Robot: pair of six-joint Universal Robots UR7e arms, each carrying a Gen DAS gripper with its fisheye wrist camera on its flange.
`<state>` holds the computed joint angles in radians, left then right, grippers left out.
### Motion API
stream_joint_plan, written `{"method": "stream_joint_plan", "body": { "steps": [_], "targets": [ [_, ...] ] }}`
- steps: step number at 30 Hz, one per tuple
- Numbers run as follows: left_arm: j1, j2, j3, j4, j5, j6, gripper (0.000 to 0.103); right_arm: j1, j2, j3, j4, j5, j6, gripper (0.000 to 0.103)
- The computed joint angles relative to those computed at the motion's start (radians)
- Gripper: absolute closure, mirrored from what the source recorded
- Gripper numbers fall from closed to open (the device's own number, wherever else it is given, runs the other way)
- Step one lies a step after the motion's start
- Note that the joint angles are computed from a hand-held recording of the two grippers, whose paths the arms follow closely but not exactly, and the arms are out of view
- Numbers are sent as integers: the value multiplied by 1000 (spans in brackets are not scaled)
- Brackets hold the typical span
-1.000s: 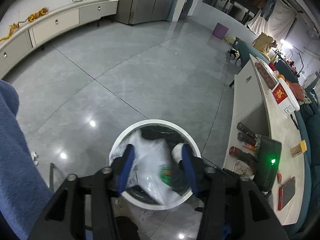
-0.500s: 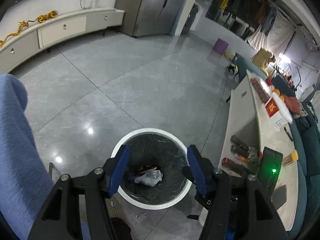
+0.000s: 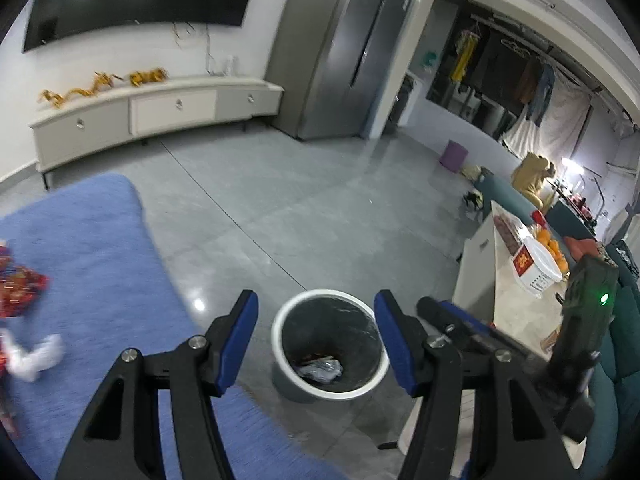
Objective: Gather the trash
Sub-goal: 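Return both tools to the rug toward the clear plastic wrappers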
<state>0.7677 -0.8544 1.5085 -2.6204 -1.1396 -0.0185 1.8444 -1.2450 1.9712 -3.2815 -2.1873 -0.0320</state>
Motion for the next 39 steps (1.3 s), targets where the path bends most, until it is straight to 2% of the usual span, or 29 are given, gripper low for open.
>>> {"method": "stream_joint_plan", "body": {
  "steps": [4, 9, 13, 18, 24, 30, 36, 39],
  "targets": [
    [-11, -97, 79, -55, 55, 29, 44, 66, 23, -27, -8, -19, -35, 65],
    [-11, -195, 148, -99, 102, 57, 33, 131, 58, -57, -2, -32, -71, 63],
    [2, -276, 205, -127, 141, 74, 32, 168, 88, -82, 15, -29, -82, 62],
    [39, -365, 266, -159, 179, 106, 32, 203, 145, -130, 69, 1, -91, 62],
    [122, -463, 319, -163, 213, 172, 33, 215, 223, -191, 154, 52, -86, 61],
    [192, -492, 333, -127, 219, 227, 33, 202, 312, -260, 269, 130, -34, 61],
    [239, -472, 334, -110, 193, 253, 33, 176, 429, -378, 413, 220, 13, 60],
    [258, -453, 315, -102, 179, 269, 33, 167, 468, -419, 456, 240, 12, 60]
  ]
}}
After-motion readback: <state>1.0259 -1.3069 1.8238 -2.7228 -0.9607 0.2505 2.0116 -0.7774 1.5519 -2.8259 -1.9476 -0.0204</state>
